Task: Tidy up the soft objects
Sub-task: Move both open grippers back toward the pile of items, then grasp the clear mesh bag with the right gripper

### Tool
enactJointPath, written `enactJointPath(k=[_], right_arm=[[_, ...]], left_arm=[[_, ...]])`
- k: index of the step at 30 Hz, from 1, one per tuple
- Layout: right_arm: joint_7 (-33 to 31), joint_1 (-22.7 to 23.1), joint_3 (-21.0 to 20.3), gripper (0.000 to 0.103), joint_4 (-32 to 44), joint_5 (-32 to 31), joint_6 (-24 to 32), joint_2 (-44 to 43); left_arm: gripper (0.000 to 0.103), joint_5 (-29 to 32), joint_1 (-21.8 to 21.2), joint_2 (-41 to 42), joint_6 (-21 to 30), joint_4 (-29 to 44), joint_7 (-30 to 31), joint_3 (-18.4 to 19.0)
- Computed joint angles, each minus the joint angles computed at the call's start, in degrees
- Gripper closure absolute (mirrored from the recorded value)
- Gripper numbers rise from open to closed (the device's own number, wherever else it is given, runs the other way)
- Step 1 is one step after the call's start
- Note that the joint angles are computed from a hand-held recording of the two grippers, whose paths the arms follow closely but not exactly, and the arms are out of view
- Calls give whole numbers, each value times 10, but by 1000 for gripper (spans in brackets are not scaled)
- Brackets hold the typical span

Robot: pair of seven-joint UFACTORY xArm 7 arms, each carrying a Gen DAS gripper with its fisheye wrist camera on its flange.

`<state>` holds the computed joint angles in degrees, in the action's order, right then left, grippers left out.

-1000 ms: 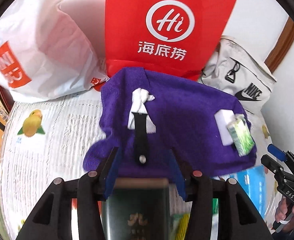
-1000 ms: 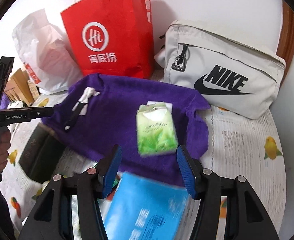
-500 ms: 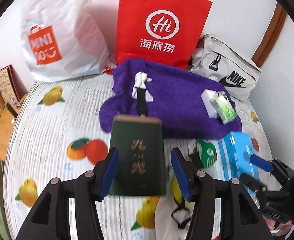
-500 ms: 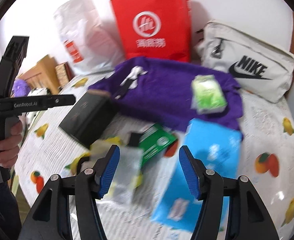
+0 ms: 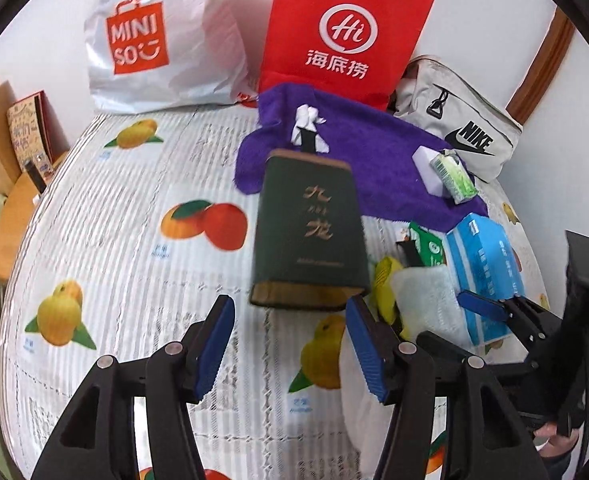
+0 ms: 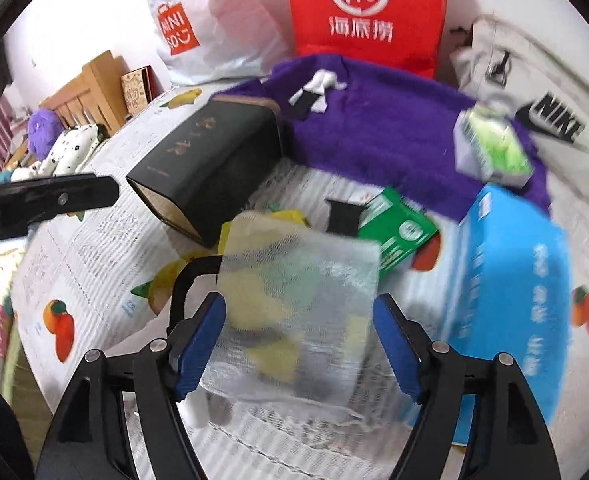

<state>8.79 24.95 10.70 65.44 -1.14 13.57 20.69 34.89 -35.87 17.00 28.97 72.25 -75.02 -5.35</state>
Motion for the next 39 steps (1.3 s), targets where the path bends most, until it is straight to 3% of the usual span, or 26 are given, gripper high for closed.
enactJointPath(k=[2,4,5,6,8,10,15,17,18,19,21,24,30,33,35,37,39], right_arm=[[25,22,-22,35,-6,-24,-12,-2],[27,28,-27,65,-16,-42,-23,-11],[22,25,-22,74,-20,-43,-24,-16],[6,10,-4,89,-25,-29,-24,-21],[-31,-20,31,92,-39,9,-33,-30],[-34,-11,22,96,-50,6,-38,-38],[18,32,-27,93,-72,-51,-37,-61],[29,35,-33,75,-75,-68,-45,-63],[61,55,-58,50,-73,-99,-48,-63],[84,65,-72,32,-72,-121,-55,-61],[119,71,-86,27,-71,-146,-79,-55],[78,18,-27,25,-49,-92,-65,-35],[66,24,-22,25,-5,-71,-35,5],[64,28,-22,27,-11,-65,-59,6],[34,10,1,45,-16,-50,-63,3],[2,-5,22,71,-11,-34,-47,5],[-24,-14,34,80,-10,-17,-41,9]], left_arm=[[47,-1,2,-4,-8,-12,-4,1],[47,-5,6,-6,-14,-21,-6,0],[47,-9,7,-7,-17,-26,-7,0],[47,-10,8,-7,-19,-28,-9,0],[47,-9,8,-6,-25,-32,-13,1],[47,-9,8,-4,-32,-34,-17,2],[47,-11,0,2,-31,-27,-9,1],[47,-10,-3,3,-33,-25,-10,1],[47,-11,-3,4,-35,-25,-9,1],[47,-11,-4,5,-36,-24,-8,1],[47,-10,-8,6,-36,-22,-8,2],[47,-11,-9,8,-40,-22,-4,2],[47,-15,-10,8,-48,-30,2,5],[47,-18,-8,5,-52,-37,1,6],[47,-20,-6,5,-55,-40,0,8],[47,-24,-4,5,-59,-42,-1,8],[47,-28,-3,8,-60,-42,1,7]])
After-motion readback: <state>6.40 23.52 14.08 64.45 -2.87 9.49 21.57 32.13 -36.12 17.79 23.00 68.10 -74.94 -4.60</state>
